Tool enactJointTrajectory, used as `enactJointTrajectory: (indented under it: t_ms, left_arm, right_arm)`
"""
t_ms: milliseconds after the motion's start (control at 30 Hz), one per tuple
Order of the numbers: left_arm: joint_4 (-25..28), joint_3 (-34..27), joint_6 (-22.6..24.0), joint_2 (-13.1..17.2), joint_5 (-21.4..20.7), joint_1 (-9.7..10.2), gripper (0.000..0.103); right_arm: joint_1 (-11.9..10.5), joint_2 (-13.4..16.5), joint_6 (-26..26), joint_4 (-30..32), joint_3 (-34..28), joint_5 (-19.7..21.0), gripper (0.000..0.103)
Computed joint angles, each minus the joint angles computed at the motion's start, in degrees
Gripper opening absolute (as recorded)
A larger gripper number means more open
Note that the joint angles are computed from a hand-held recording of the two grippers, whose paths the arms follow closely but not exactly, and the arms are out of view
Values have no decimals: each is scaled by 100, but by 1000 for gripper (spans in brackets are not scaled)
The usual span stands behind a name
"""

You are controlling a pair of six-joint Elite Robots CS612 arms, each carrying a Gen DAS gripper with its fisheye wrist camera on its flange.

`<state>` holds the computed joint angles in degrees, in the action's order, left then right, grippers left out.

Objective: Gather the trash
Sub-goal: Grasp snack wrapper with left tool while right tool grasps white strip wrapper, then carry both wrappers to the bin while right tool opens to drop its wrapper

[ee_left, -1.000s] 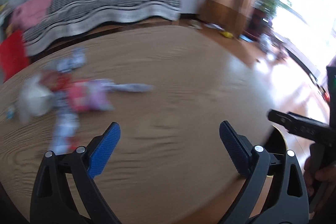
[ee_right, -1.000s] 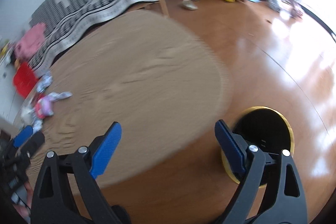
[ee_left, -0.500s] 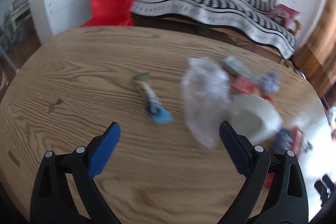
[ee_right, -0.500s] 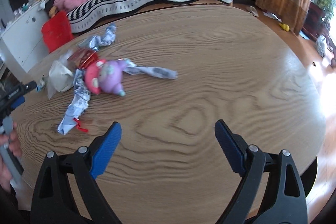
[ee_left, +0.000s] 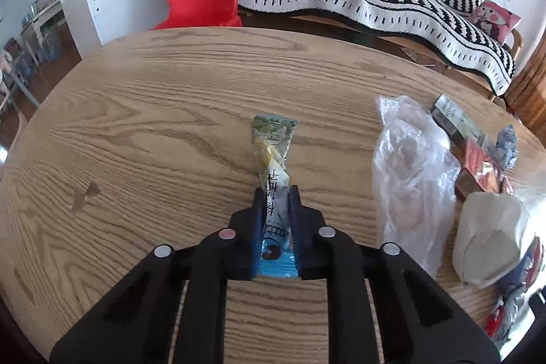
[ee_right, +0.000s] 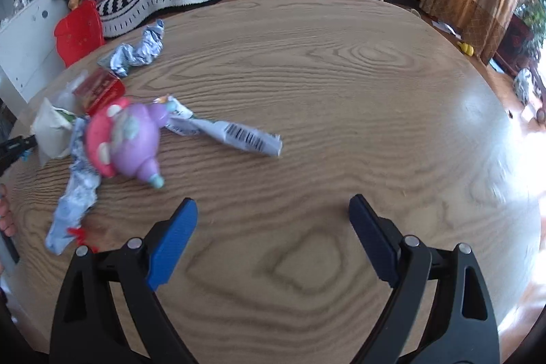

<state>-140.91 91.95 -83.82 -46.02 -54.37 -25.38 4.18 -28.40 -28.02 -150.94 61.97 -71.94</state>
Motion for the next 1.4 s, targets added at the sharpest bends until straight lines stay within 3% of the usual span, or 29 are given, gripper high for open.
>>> enactJointTrajectory:
  t_ms: [267,300,333,367,400,433,600,900,1200,1400]
  left_arm:
    - [-82,241,124,-240,102,-186,10]
    - [-55,248,161,-260,150,-216,10]
    - [-23,249,188,-279,207,-246,10]
    - [-6,241,209,-289,253,-272,10]
    - [-11,235,229,-294,268,-289,10]
    - [-32,212,281,-292,268,-308,10]
    - [-260,15,689,-237,286,-440,10]
    - [-854,-713,1722,104,329,-925,10]
    - [-1140,-2508,3238,1147,-157,-1441,10]
    - [-957,-4184,4262,2124,-732,-1753,10]
  right_arm:
    - [126,364,-344,343,-733,212,86]
    - [116,345,-462,305,-693,334,74]
    - [110,321,-537,295,-663,404,50]
    - [106,285,-609,336,-621,443,37]
    - [104,247,-656,413,-582,445,16]
    - [100,211,-685,379,-515,406,13]
    - [-10,-21,-680,201,-99,275,12]
    - [-707,-734,-130,-534,1008,509,12]
    - [-1560,-961,592,-1091,1504,368,12]
    - [-2020,-863,945,-1047,1495,51,12]
